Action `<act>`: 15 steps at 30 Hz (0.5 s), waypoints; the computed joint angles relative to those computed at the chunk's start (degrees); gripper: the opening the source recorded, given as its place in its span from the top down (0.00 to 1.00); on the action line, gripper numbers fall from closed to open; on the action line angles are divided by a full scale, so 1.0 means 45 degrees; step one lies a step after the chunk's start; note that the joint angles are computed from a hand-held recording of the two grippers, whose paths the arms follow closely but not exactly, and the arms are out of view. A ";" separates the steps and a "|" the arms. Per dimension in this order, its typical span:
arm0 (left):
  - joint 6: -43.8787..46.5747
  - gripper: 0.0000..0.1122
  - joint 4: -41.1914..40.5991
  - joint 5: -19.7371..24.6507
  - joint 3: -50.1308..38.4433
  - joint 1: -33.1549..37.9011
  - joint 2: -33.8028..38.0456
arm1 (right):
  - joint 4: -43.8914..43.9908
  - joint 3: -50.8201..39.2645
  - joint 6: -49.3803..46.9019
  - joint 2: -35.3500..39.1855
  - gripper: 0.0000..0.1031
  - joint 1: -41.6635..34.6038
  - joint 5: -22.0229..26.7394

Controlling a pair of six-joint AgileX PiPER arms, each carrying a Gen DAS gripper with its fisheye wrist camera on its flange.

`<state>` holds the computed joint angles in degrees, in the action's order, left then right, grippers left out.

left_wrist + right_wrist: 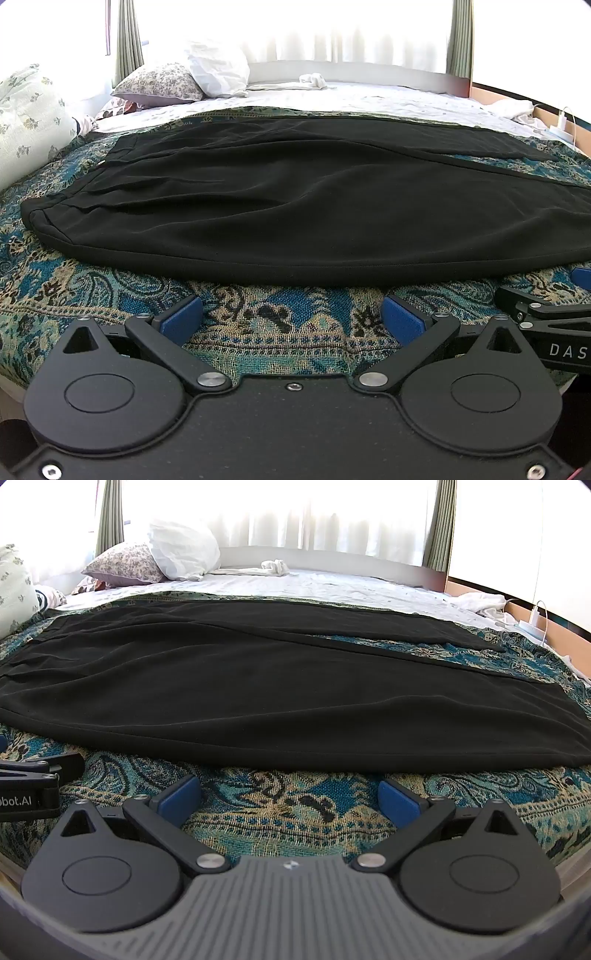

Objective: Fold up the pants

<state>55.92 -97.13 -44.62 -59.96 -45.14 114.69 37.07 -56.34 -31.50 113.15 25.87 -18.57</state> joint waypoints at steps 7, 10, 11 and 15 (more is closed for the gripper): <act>-0.0059 0.08 0.0062 -0.0022 0.0013 -0.0008 0.0006 | 0.0024 -0.0011 -0.0025 0.0007 0.00 0.0004 0.0004; -0.0045 0.08 0.0047 -0.0019 0.0008 -0.0007 0.0005 | 0.0007 -0.0008 -0.0007 0.0021 0.00 0.0010 -0.0022; -0.0062 0.08 0.0060 -0.0023 0.0015 -0.0012 0.0007 | -0.0001 -0.0018 0.0010 0.0031 0.00 0.0008 -0.0013; -0.0030 0.08 0.0032 -0.0011 0.0006 -0.0003 0.0002 | -0.0046 -0.0034 0.0056 0.0078 0.00 0.0016 -0.0050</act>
<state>55.78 -96.99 -44.67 -59.94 -45.16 114.70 36.86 -56.49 -31.24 113.51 25.95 -18.79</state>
